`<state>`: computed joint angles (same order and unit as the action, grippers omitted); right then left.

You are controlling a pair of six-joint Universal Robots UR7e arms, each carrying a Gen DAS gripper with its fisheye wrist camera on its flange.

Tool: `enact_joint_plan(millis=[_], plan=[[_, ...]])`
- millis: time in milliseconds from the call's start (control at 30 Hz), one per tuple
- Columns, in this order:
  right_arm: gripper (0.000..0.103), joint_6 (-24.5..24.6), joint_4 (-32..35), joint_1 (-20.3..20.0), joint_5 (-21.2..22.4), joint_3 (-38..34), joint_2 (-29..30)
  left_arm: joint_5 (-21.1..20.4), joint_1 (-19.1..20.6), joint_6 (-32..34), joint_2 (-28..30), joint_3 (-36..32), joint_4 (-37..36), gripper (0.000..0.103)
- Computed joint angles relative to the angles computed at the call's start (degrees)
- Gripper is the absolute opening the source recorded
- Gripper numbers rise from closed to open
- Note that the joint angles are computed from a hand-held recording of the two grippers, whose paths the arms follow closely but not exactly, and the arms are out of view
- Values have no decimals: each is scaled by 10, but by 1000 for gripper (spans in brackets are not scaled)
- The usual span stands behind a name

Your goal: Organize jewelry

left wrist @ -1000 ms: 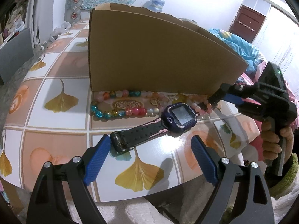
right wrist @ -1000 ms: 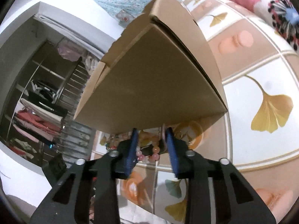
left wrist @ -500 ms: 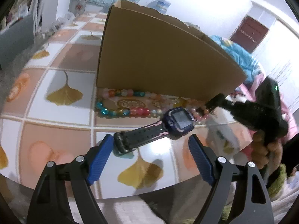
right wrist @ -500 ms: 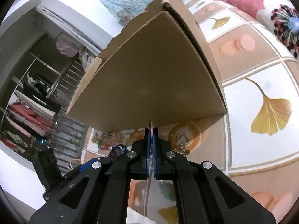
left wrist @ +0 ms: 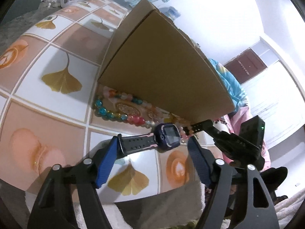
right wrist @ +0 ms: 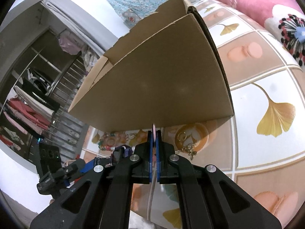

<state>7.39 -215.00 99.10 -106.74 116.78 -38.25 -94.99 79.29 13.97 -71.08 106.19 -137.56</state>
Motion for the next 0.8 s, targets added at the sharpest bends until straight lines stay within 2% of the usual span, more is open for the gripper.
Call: enact_joint_plan(millis=[67, 133, 233, 267, 300, 333, 533, 633, 800], plan=[[1, -1, -1, -1, 0, 3, -2, 23, -8, 5, -1, 5, -14, 63], [1, -3, -3, -2, 0, 5, -4, 67, -19, 13, 1, 13, -30, 52], [1, -3, -7, 3, -3, 3, -2, 119, -35, 24, 2, 24, -54, 32], [1, -4, -9, 6, -6, 3, -2, 132, -38, 24, 4, 23, -54, 21], [1, -6, -12, 9, -9, 2, -3, 137, -38, 23, 6, 20, -50, 13], [1, -8, -13, 13, -13, 1, -5, 138, -38, 17, 8, 15, -43, 8], [1, -3, 3, 38, -22, -5, -22, 91, -40, 20, -8, 6, -26, 4], [1, -7, 8, 54, -42, -13, -23, 78, -48, 28, -18, 6, -19, 4], [1, 16, 22, 66, -56, -15, -30, 37, -40, 4, -11, -26, 32, 4]])
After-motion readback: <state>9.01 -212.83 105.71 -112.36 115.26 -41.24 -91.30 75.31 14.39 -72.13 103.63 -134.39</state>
